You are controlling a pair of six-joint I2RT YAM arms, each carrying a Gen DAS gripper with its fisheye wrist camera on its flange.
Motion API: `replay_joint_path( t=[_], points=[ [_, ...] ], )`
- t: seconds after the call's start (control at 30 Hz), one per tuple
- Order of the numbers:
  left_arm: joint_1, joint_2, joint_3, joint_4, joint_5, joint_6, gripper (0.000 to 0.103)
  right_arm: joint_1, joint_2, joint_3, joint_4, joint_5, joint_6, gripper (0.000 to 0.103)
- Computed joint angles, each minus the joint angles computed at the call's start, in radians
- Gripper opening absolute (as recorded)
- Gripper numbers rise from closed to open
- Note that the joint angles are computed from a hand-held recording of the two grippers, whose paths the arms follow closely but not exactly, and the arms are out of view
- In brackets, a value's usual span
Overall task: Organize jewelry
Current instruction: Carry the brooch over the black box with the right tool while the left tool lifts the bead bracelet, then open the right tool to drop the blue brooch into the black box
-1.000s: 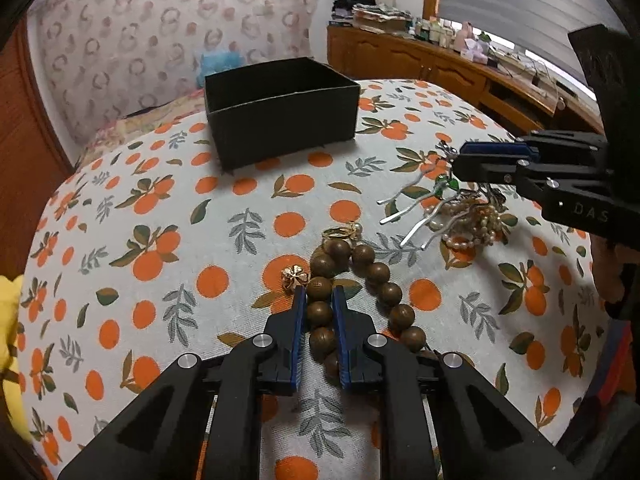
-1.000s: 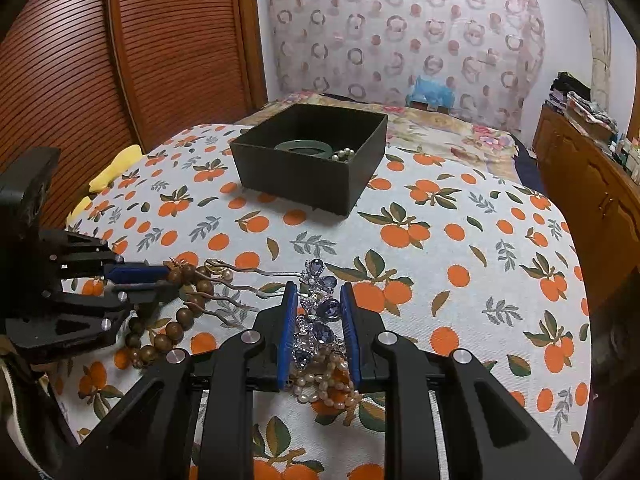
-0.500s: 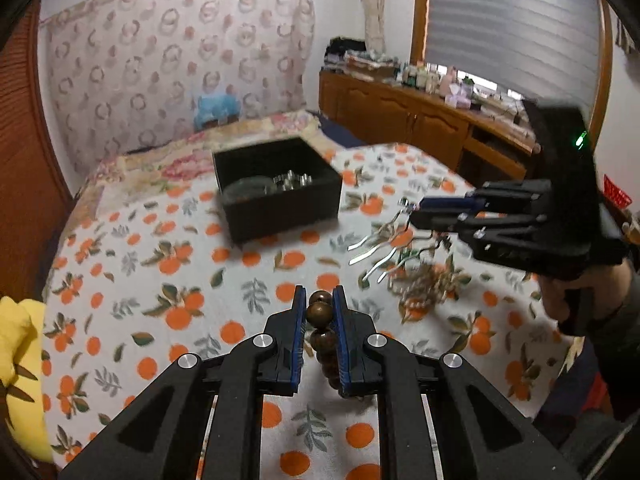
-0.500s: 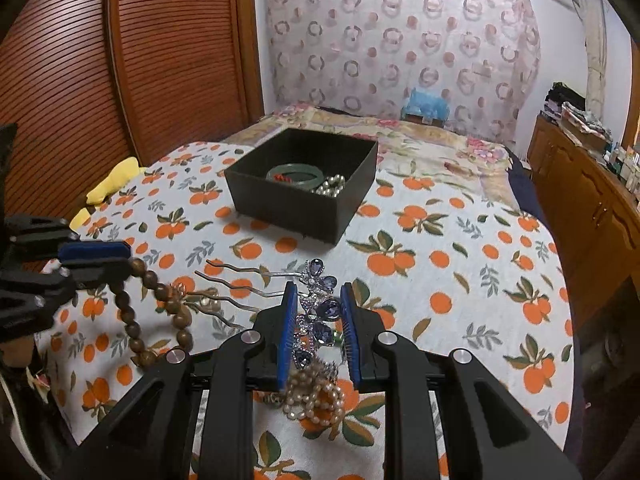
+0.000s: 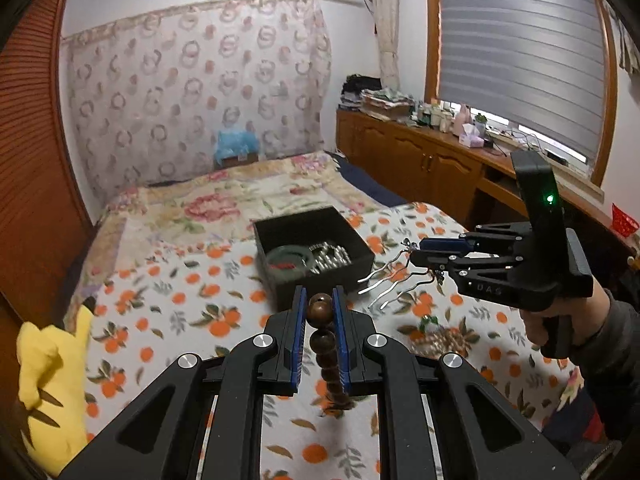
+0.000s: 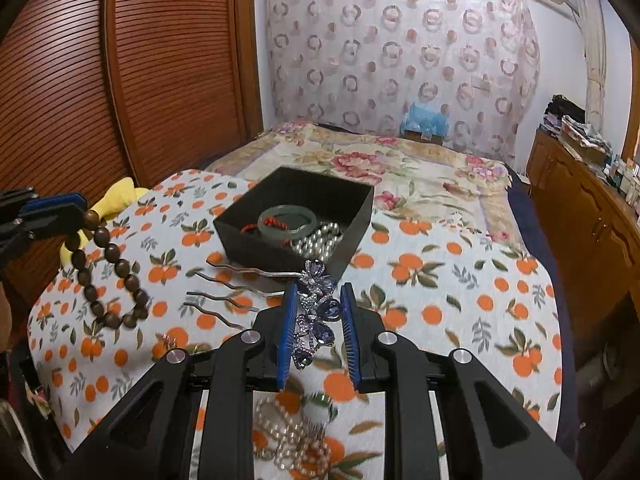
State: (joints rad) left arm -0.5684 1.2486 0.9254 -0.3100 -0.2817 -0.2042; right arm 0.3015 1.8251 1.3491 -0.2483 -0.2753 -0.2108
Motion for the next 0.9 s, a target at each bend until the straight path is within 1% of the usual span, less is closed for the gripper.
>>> replay_joint_path(
  t=[0.1,0.3,0.53,0.67,0.73,0.9],
  points=[
    [0.018,0.012,0.029,-0.002,-0.005,0.021,0.012,0.006,0.036,0.063,-0.011,0.006,0.005,0.024],
    [0.068,0.068,0.086,0.016,0.005,0.051,0.012,0.018,0.145,0.233,-0.055,0.027,0.03,0.024],
    [0.111,0.134,0.146,0.023,0.028,0.063,0.012,0.041,0.296,0.436,-0.123,0.087,0.045,0.024],
    [0.116,0.181,0.197,0.015,0.015,0.075,0.012,0.052,0.34,0.477,-0.139,0.092,0.041,0.024],
    [0.117,0.195,0.217,0.01,0.011,0.08,0.012,0.056,0.348,0.478,-0.138,0.083,0.035,0.024],
    [0.119,0.227,0.27,-0.008,0.003,0.089,0.012,0.074,0.363,0.479,-0.131,0.106,0.019,0.024]
  ],
)
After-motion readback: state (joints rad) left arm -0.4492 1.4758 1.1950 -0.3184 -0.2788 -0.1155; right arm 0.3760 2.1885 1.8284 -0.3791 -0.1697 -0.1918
